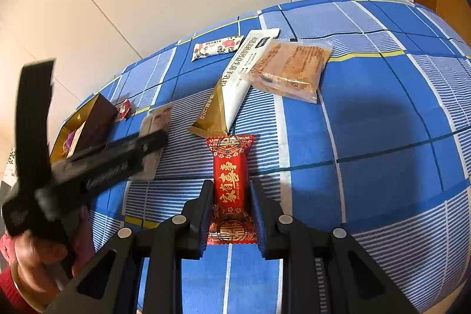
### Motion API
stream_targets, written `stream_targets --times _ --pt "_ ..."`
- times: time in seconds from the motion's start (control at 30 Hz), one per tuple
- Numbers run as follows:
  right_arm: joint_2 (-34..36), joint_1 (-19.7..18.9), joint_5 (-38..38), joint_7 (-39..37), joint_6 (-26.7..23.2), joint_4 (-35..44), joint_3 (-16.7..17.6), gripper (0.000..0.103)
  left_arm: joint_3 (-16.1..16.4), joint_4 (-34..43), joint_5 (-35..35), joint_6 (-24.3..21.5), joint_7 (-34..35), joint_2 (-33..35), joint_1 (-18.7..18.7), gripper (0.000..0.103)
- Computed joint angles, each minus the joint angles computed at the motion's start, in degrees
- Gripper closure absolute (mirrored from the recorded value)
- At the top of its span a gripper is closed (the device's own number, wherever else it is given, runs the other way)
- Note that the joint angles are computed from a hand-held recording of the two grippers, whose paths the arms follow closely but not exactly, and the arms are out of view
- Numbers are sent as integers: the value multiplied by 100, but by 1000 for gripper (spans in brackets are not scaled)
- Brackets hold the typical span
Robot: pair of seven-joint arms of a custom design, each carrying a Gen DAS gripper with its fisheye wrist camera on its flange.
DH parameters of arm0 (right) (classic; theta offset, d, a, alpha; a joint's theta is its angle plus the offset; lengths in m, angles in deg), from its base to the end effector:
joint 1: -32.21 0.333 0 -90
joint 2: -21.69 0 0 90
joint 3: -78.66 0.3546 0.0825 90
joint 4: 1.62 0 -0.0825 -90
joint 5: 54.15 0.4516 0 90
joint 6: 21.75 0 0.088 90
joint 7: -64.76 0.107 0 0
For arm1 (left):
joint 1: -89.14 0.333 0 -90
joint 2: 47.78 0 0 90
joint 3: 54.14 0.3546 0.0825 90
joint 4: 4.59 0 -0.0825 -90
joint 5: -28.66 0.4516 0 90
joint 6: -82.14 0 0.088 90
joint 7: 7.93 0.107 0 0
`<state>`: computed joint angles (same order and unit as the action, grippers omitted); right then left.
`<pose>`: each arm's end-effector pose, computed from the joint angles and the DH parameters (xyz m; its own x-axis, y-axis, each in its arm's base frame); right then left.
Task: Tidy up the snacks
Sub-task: 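Carry the white packet into the gold tray and open the left tool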
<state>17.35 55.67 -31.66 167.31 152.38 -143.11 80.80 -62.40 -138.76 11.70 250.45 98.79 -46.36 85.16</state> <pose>0.5117 0.2128 0.3814 -0.0382 -0.9278 -0.3711 -0.8461 0.2277 -0.4820 0.5866 -0.1078 0.3762 -0.2445 -0.9682 0.0521 -0.8175 0.1770 -0.5481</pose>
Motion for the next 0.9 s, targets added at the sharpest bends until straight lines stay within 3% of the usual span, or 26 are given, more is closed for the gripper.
stream_targets --times 0.33,0.57,0.7,0.9 --pt "-1 -380 -1729 1382 -14 -21 243 78 140 -591 -1975 251 1777 -577 -204 64" --pt "16 -347 -1972 1629 19 -23 182 78 536 -760 -3483 116 3318 -1078 -536 64" --pt "16 -436 -2339 1928 1 -14 235 78 704 -792 -3886 -66 3720 -1313 -518 64" --pt "27 -670 -3484 2851 -110 49 387 78 844 -804 -4017 -178 3810 -1477 -279 64"
